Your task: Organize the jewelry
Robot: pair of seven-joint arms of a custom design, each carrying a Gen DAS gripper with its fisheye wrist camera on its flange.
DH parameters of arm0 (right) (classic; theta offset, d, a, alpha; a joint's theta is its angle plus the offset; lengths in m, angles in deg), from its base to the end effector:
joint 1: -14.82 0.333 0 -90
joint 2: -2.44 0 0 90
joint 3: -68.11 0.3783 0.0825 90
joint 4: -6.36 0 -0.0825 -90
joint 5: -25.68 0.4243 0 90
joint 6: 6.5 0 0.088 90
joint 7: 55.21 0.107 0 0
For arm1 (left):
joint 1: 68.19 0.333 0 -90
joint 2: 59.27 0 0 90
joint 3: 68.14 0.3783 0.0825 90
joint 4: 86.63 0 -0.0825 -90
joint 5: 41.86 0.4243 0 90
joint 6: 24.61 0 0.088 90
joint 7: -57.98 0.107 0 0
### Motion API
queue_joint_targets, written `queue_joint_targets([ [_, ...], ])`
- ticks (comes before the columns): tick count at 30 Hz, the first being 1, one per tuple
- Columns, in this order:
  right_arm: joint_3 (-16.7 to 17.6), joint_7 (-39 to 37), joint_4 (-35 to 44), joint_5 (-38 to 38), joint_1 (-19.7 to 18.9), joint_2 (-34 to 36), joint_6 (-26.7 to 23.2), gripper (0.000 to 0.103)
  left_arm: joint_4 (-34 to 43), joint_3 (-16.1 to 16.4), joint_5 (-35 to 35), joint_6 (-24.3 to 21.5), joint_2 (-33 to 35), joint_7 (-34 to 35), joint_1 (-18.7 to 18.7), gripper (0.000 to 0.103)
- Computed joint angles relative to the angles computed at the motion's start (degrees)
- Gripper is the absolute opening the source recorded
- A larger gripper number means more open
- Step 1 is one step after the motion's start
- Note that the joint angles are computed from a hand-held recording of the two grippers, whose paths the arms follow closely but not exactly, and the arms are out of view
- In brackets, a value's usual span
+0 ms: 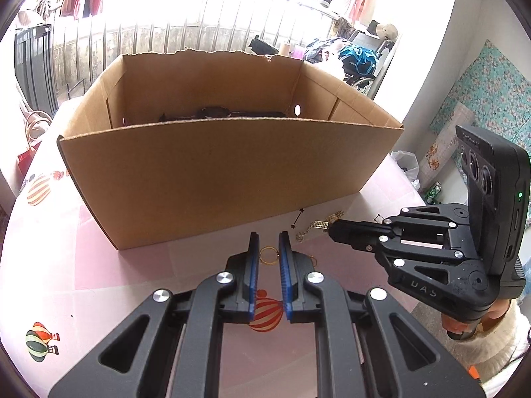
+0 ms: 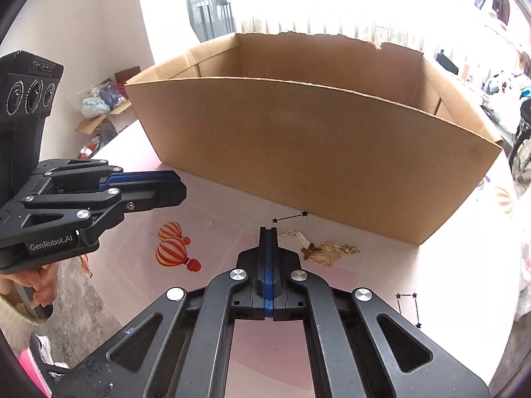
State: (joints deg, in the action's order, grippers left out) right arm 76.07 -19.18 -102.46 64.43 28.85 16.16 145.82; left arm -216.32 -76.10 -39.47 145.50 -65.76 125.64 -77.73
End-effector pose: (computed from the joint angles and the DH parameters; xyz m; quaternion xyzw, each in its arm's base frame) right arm 0.6563 0.2382 0.4688 -0.8698 0.3588 -0.0938 0.3255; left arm 0.5494 -0.1792 0.5453 -0.6618 0.6355 -0.3519 0.1854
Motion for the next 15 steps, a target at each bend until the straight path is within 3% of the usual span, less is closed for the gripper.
queue_joint_targets([
  [5,-0.34,-1.28,1.09,0.90,-1.33,-0.31,-6.58,0.000,-0.16,-0.32,0.94,0.14,-0.34,-1.08,0.04,0.011],
  [7,-0.60,-1.86,2.39,0.32,-1.41,-0.02,-9.33,0.006,-0.20,-0.04,-0.03,0.26,-0.20,-0.53,-0.42,0.011],
  [10,-0.71,-3.56,2.03,-0.78,-0.82,0.25,-8.61,0.020,-0.17,0.18,-1.26,0.18,0.06,0.42,-0.86,0.011],
  [15,-0.61,-3.57,1.45,-4.31,0.65,1.33,-3.64,0.026,-0.22,0.72,-3.63,-0.87,0.19,3.35,-1.25,0.011],
])
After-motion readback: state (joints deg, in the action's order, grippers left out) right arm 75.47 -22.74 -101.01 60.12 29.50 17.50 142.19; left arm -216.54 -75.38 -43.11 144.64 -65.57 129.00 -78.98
